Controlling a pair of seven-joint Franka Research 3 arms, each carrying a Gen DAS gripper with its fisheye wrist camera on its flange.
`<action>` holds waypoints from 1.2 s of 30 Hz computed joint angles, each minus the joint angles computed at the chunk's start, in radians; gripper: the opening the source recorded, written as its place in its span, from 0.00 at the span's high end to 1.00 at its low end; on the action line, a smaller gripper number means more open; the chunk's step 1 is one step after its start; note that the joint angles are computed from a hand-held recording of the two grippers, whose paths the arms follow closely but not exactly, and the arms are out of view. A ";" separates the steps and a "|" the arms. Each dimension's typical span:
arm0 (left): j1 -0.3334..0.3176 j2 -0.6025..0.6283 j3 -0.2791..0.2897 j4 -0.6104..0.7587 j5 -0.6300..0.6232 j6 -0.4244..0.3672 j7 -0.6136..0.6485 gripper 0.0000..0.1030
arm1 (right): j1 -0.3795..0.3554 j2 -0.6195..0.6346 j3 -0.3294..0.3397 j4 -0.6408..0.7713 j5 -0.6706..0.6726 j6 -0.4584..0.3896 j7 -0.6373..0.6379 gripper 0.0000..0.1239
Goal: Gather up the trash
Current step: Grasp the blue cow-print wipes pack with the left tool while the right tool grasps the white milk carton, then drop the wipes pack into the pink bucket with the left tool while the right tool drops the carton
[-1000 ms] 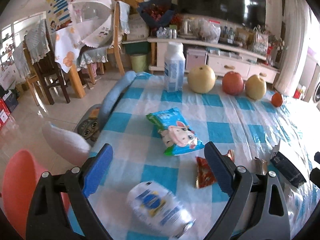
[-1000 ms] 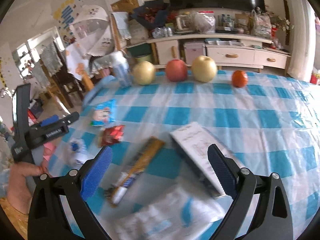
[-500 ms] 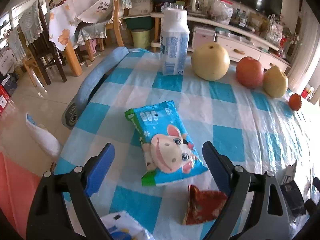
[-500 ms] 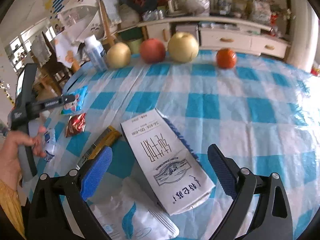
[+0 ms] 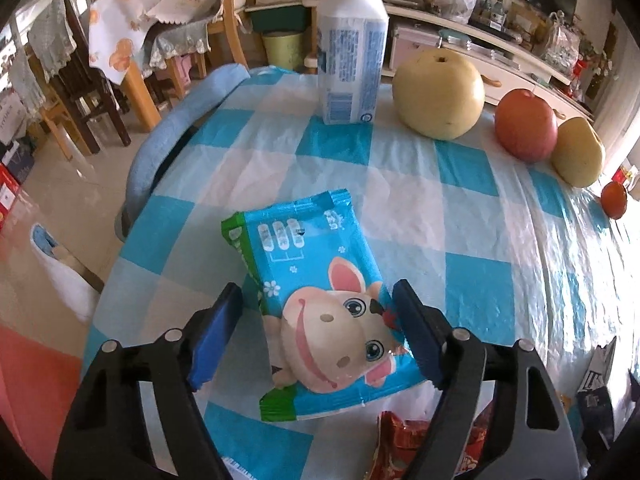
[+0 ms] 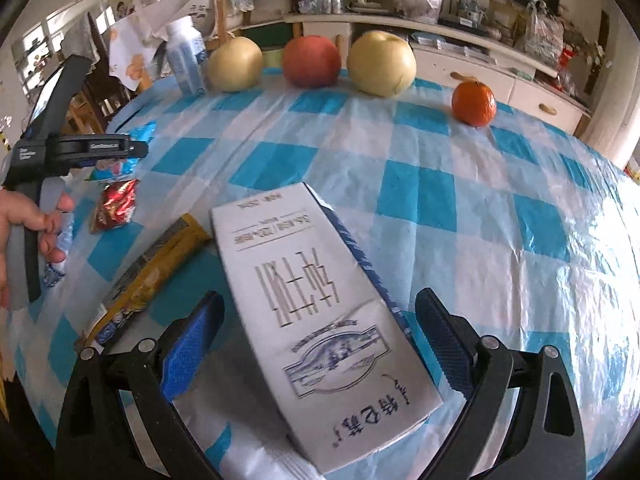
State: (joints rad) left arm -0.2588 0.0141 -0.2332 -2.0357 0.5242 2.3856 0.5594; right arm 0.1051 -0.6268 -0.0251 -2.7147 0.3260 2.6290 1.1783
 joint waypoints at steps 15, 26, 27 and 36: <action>0.001 -0.030 -0.002 -0.047 -0.017 0.071 0.034 0.53 | -0.011 -0.018 0.025 -0.028 -0.028 0.082 -0.013 0.27; 0.008 -0.100 -0.007 -0.131 -0.086 0.150 0.069 0.58 | 0.011 -0.017 -0.002 -0.023 -0.006 0.054 -0.036 0.43; 0.008 -0.109 -0.008 -0.139 -0.093 0.159 0.072 0.58 | 0.013 -0.016 -0.005 -0.021 -0.003 0.053 -0.037 0.43; -0.002 -0.195 -0.023 -0.216 -0.122 0.232 0.103 0.58 | 0.024 -0.047 -0.031 -0.035 0.052 0.059 -0.045 0.46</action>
State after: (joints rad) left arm -0.2610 -0.1808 -0.2563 -2.2517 0.4019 2.6173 0.6623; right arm 0.1289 -0.6738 -0.0560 -2.7500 0.3781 2.6880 1.1336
